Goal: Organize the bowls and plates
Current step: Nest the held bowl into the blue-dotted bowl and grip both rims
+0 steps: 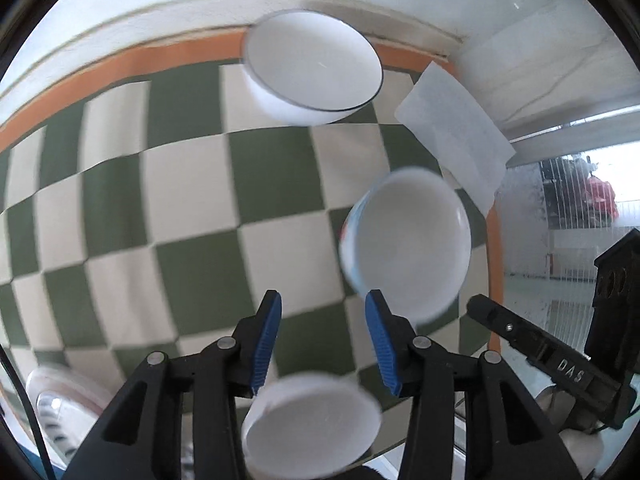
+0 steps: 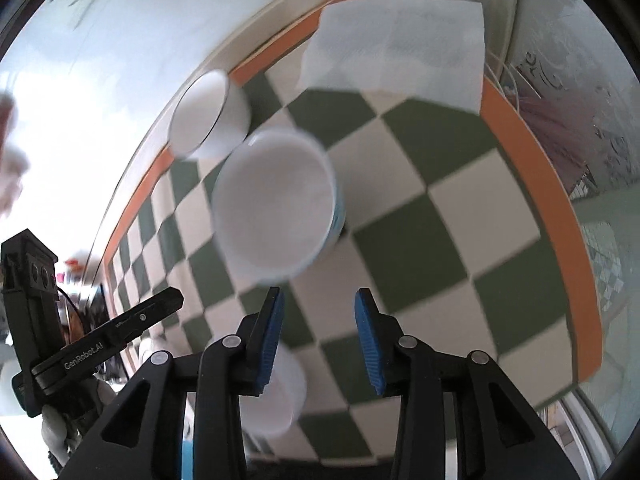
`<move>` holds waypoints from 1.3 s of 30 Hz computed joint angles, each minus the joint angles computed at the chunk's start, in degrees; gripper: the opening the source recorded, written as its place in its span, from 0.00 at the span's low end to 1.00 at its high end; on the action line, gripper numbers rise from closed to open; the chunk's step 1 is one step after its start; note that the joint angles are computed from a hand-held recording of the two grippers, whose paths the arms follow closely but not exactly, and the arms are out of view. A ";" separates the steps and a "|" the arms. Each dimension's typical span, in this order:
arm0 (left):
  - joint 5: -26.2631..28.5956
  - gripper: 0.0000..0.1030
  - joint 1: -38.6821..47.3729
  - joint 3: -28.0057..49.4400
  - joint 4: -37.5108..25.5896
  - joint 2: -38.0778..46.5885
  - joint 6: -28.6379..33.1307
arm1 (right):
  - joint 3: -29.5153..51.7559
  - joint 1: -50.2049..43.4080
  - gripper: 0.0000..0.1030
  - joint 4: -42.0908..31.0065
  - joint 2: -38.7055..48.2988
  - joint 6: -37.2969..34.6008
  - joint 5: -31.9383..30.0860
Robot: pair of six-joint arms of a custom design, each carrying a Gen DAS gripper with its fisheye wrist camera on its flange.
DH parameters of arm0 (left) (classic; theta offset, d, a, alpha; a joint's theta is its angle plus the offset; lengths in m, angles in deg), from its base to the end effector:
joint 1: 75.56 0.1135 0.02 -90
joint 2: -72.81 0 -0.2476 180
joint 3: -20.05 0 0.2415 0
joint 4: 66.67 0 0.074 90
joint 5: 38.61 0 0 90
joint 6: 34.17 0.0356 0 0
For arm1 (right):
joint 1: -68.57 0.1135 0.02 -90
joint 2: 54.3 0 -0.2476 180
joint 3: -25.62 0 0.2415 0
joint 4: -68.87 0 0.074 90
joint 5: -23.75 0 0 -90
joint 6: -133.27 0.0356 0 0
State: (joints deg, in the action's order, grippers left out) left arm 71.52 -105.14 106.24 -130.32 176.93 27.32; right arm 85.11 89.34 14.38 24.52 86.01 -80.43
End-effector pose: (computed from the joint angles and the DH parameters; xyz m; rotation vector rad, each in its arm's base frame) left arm 0.2774 -0.1715 0.1730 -0.0682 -3.0430 0.5810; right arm 0.2121 0.0898 0.1722 0.5168 2.9393 0.5388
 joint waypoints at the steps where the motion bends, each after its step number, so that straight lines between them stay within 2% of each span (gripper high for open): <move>1: 0.27 0.40 0.11 1.63 0.16 2.11 -0.12 | 1.31 -1.09 0.38 0.61 2.54 -1.11 0.21; 5: 0.75 0.40 -0.38 8.29 0.13 10.97 0.18 | 4.77 -3.38 0.38 2.79 9.71 -4.57 -0.06; 9: 1.09 0.37 -0.91 11.27 0.46 15.55 0.21 | 7.78 -3.88 0.38 3.50 16.63 -7.45 0.05; 10: 0.52 0.31 -1.17 12.04 0.44 16.27 0.60 | 8.35 -3.72 0.38 3.72 18.01 -7.91 0.47; 11: -0.82 0.17 -1.83 12.61 0.28 16.70 1.12 | 8.73 -3.64 0.38 3.82 18.75 -8.31 0.77; 12: -1.22 0.11 -2.39 12.77 0.18 16.78 1.70 | 9.22 -3.40 0.37 3.68 19.49 -8.70 1.37; 14: -2.47 0.07 -3.38 11.88 0.22 15.65 2.10 | 9.75 -2.84 0.18 3.77 20.40 -9.12 2.87; 16: -3.84 0.06 -4.39 12.93 -0.25 15.88 2.30 | 10.00 -2.38 0.10 3.75 20.96 -9.60 3.65; 21: -6.51 0.06 -5.74 13.23 -1.91 14.48 2.72 | 12.05 -0.07 0.08 1.62 21.83 -10.59 7.51; 28: -7.34 0.06 -6.47 13.14 -2.86 11.98 1.91 | 12.29 0.31 0.08 -0.55 19.18 -10.42 6.46; 33: -8.31 0.06 -6.31 10.21 -3.76 5.90 1.29 | 13.25 2.36 0.08 -3.43 15.86 -9.54 6.78; 39: -8.90 0.06 -4.96 5.21 -6.86 -3.97 2.73 | 13.97 7.34 0.08 -7.44 9.46 -5.19 7.41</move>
State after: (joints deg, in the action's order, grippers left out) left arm 62.62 -110.10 111.45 -137.19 172.96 30.06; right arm 99.07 96.67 6.95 33.98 80.82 -73.02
